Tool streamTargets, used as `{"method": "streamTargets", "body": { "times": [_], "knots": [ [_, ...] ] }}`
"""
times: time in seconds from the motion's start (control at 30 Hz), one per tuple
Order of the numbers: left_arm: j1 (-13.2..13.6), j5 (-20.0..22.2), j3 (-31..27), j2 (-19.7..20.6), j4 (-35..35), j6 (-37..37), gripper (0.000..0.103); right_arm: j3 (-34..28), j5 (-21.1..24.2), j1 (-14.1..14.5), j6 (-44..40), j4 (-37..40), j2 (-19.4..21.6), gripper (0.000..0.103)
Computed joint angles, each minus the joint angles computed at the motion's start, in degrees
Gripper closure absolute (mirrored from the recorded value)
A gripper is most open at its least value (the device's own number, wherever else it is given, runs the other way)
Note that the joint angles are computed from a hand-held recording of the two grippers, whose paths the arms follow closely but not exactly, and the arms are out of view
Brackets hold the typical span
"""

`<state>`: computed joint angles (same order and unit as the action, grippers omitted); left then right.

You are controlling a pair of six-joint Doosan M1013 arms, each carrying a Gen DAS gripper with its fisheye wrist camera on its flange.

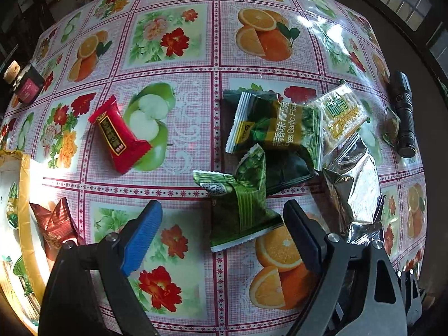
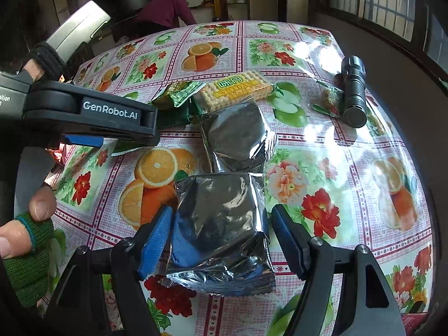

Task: Organize snacks
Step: 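Close left tool on the green wrapped snack while right tool closes on the silver foil bag, then carry the green snack with left tool while right tool carries the foil bag over the tray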

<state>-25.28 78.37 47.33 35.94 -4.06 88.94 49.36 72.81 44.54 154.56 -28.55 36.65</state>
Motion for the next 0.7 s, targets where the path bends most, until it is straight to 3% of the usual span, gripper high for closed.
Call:
{"method": "streamTargets", "body": {
  "times": [0.27, 0.3, 0.33, 0.37, 0.4, 0.43, 0.53, 0.7],
  "knots": [
    [-0.76, -1.34, -1.3, 0.8, 1.58, -0.93, 0.017, 0.63, -0.72, -0.05, 0.24, -0.29, -0.32, 0.03],
    [-0.93, -2.08, -0.87, 0.58, 2.23, -0.77, 0.024, 0.27, -0.3, -0.03, -0.21, -0.41, -0.1, 0.03],
    [-1.21, -2.91, -0.35, 0.25, 3.51, -0.66, 0.038, -0.07, 0.12, -0.01, -0.61, -0.61, 0.13, 0.033],
    [-1.58, -3.79, 0.31, -0.18, 5.1, -0.73, 0.047, -0.17, 0.36, 0.05, -0.75, -0.87, 0.2, 0.04],
    [-1.83, -4.28, 0.64, -0.45, 6.31, -0.85, 0.068, -0.13, 0.35, 0.09, -0.88, -1.08, 0.18, 0.044],
    [-1.67, -4.13, 0.8, -0.62, 5.77, -0.5, 0.072, -0.23, 0.65, 0.13, -1.09, -1.19, 0.22, 0.045],
    [-1.0, -4.57, 3.4, -2.37, 5.15, 0.21, 0.072, -0.23, 0.93, 0.28, -1.38, -0.87, 0.13, 0.046],
    [0.32, -10.15, 12.81, -8.99, 5.05, 1.21, 0.072, 1.34, -1.71, 1.48, 0.2, -1.03, -1.2, 0.047]
  ]
}}
